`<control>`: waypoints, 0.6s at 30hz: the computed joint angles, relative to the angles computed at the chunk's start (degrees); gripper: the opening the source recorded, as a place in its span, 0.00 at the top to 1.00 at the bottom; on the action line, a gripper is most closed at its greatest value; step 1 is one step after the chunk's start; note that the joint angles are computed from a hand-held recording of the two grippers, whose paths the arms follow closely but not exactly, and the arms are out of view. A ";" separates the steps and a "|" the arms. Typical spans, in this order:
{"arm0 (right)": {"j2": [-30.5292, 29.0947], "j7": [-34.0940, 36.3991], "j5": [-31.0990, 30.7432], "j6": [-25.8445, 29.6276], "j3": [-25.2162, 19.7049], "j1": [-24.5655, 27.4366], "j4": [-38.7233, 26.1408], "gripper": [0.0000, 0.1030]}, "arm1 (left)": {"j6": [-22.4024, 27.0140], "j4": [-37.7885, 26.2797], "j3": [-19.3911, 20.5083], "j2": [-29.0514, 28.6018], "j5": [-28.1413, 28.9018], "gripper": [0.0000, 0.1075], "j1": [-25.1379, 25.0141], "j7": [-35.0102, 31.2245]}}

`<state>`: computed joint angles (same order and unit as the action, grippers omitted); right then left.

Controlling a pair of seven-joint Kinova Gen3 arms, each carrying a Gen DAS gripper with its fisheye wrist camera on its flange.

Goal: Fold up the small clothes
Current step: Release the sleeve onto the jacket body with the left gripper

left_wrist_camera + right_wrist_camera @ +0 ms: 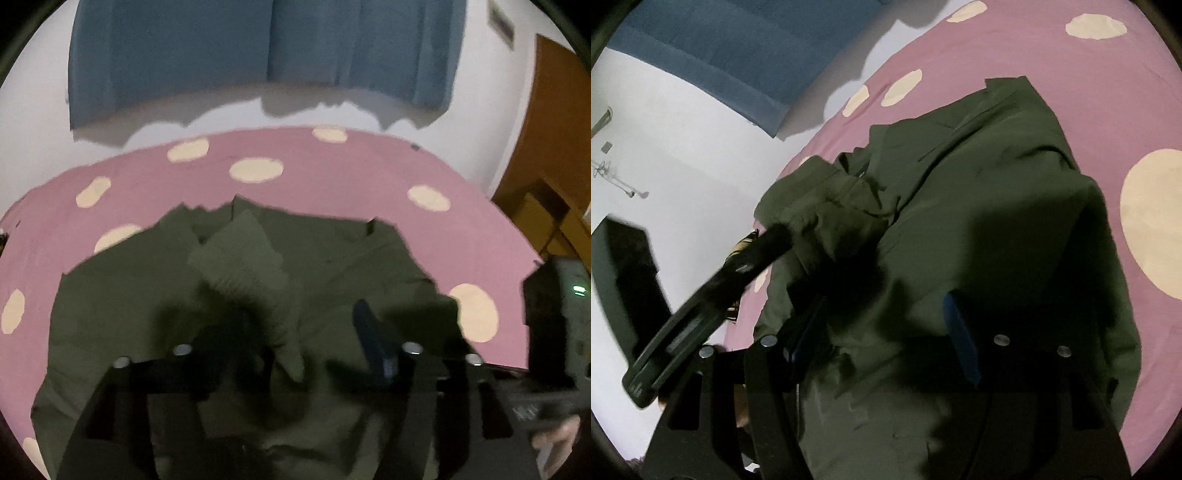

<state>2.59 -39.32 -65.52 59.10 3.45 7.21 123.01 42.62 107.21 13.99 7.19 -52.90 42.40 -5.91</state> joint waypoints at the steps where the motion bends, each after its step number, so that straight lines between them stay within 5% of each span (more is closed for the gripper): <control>1: 0.06 0.09 -0.04 0.12 0.14 0.14 0.03 0.38 | -0.53 0.60 -0.35 -0.74 -0.72 0.29 0.61 0.86; 5: 1.66 0.76 -1.53 0.97 0.53 1.13 0.04 0.38 | -5.74 4.08 1.26 -6.24 1.96 0.26 -2.70 -1.32; 18: -1.93 -4.48 1.08 -1.95 -1.55 -1.32 -1.37 0.38 | -8.22 13.57 6.00 -21.77 1.26 0.23 -14.32 4.36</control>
